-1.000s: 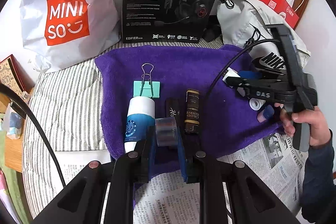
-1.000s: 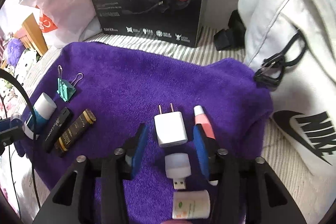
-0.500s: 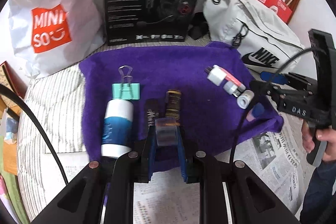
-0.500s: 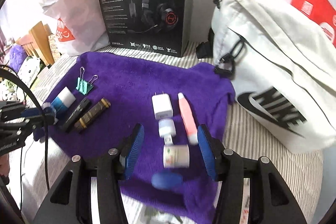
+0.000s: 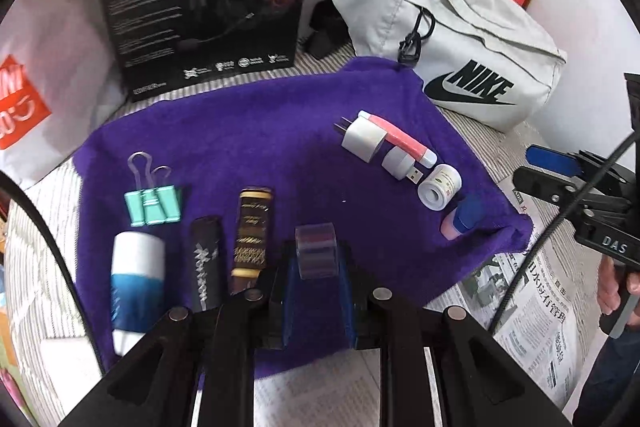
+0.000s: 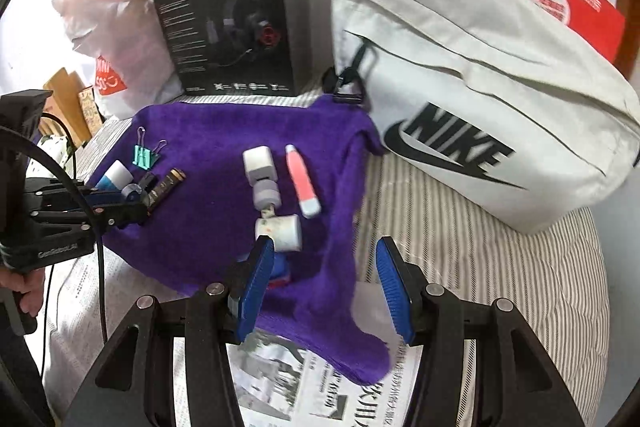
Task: Organize rigid objects
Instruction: 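Lower the clear cube beside the Grand Reserve bottle and open the left gripper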
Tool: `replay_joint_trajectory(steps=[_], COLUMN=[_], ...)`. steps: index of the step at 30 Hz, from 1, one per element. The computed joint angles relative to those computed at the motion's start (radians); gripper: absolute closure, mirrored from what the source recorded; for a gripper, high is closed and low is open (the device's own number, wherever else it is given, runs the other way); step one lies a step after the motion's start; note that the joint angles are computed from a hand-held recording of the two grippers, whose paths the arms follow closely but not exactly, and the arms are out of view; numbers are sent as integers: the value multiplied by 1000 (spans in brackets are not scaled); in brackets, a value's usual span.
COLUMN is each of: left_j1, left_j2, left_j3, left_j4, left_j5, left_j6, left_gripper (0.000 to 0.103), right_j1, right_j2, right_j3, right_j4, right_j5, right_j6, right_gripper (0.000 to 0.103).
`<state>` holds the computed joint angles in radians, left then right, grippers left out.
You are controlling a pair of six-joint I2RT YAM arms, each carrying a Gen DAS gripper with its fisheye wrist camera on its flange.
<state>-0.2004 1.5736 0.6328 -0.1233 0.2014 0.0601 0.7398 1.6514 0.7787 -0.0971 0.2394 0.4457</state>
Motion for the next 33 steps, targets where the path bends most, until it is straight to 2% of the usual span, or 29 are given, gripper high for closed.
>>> replay_joint_trajectory(steps=[16, 26, 28, 33], left_j1=[-49, -81, -88, -116], left_j2=[197, 193, 192, 170], left_j3=[113, 93, 89, 60], left_j4=[17, 52, 56, 66], left_j5=[-59, -94, -95, -105], left_j6=[-11, -17, -21, -29], left_gripper=[84, 84, 81, 64], right_j1=[21, 65, 79, 108], right_j2=[-33, -57, -64, -90], right_j3=[-67, -79, -77, -80], right_j4=[36, 42, 36, 21], right_j5=[14, 22, 33, 59], right_j6=[35, 42, 41, 50], right_gripper=[50, 50, 50, 49])
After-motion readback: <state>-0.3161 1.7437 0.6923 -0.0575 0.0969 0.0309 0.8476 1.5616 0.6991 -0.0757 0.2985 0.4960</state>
